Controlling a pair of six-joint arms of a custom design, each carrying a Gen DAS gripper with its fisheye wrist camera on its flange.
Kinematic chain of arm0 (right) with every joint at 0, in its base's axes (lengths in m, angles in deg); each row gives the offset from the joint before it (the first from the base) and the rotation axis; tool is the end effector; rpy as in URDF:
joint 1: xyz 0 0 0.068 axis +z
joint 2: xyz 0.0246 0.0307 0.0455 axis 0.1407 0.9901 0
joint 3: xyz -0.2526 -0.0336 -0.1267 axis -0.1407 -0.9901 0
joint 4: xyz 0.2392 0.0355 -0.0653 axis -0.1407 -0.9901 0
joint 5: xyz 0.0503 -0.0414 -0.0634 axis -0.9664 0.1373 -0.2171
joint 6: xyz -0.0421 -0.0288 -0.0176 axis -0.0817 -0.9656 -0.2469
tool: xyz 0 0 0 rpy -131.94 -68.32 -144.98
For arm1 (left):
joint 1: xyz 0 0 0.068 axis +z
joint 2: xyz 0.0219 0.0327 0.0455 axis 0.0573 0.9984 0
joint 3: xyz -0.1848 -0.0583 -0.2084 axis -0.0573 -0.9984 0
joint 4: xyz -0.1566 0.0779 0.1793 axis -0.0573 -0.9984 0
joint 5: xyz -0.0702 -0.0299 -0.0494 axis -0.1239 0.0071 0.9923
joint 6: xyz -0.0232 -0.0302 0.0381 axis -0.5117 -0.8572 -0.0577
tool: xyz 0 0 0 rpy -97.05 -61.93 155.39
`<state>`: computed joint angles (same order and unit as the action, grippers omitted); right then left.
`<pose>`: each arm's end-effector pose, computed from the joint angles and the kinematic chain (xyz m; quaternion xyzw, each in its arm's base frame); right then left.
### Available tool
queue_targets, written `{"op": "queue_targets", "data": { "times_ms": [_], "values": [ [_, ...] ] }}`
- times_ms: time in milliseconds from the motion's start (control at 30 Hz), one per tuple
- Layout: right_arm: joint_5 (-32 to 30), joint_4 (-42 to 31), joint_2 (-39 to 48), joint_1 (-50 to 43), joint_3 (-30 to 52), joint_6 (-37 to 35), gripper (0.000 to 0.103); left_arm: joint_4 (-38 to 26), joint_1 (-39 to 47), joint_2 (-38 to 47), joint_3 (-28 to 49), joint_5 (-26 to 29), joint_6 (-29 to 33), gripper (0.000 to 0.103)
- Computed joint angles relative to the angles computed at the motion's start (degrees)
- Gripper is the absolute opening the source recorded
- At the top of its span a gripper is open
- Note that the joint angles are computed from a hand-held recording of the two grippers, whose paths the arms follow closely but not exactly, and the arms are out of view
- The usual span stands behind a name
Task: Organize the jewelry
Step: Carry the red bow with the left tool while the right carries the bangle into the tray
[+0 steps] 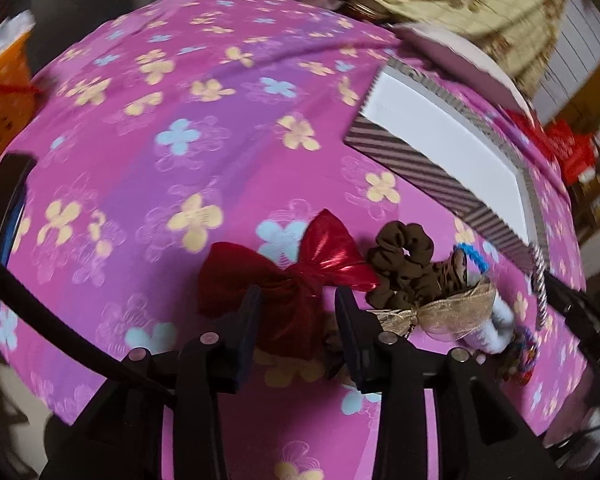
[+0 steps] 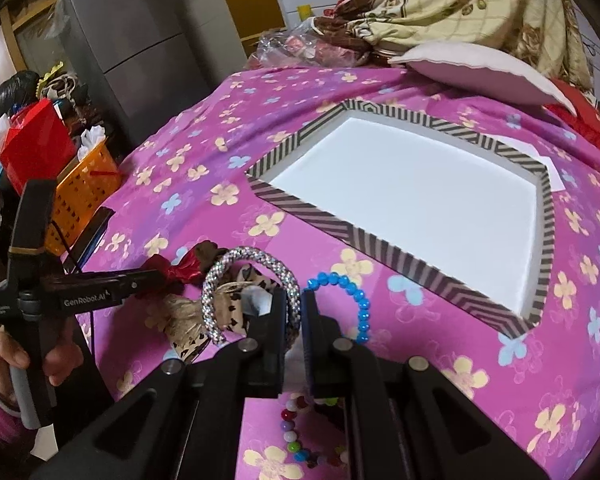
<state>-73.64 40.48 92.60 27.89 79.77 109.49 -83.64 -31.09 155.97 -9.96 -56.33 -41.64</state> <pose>0.1761 0.0622 0.1655 0.0314 0.9385 0.1124 0.3249 0.2875 -0.2011 0.1459 0.1330 0.9608 -0.1535 0.1885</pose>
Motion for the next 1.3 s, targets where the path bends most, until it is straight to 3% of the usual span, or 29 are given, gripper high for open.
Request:
{"op": "queue_targets", "data": {
  "times_ms": [233,300,467,833,1067,1300],
  "values": [
    [-1.4,1.1,0.5,-1.7,-0.4,-0.2,0.007,-1.7,-0.3,3.4,3.0,-1.6,4.6,0.051],
    [-1.5,1.2,0.6,-1.9,-0.4,-0.2,0.007,-1.0,0.1,4.1,3.0,-1.1,5.3,0.039],
    [-1.6,0.9,0.4,-2.0,-0.3,-0.1,0.007,2.0,0.8,3.3,1.2,-0.1,5.2,0.025],
    [-1.8,-0.6,1.3,-4.1,2.6,-1.9,0.007,-0.2,0.7,-1.9,3.5,-1.2,4.2,0.023],
    [-3.6,-0.3,7.4,-9.9,7.5,-5.0,0.007,-4.2,-1.4,0.8,12.7,-2.4,3.9,0.023],
    [-4.5,-0.4,18.2,-14.9,16.0,-7.3,0.007,-12.7,-3.7,11.8,31.8,-1.5,3.4,0.023]
  ]
}}
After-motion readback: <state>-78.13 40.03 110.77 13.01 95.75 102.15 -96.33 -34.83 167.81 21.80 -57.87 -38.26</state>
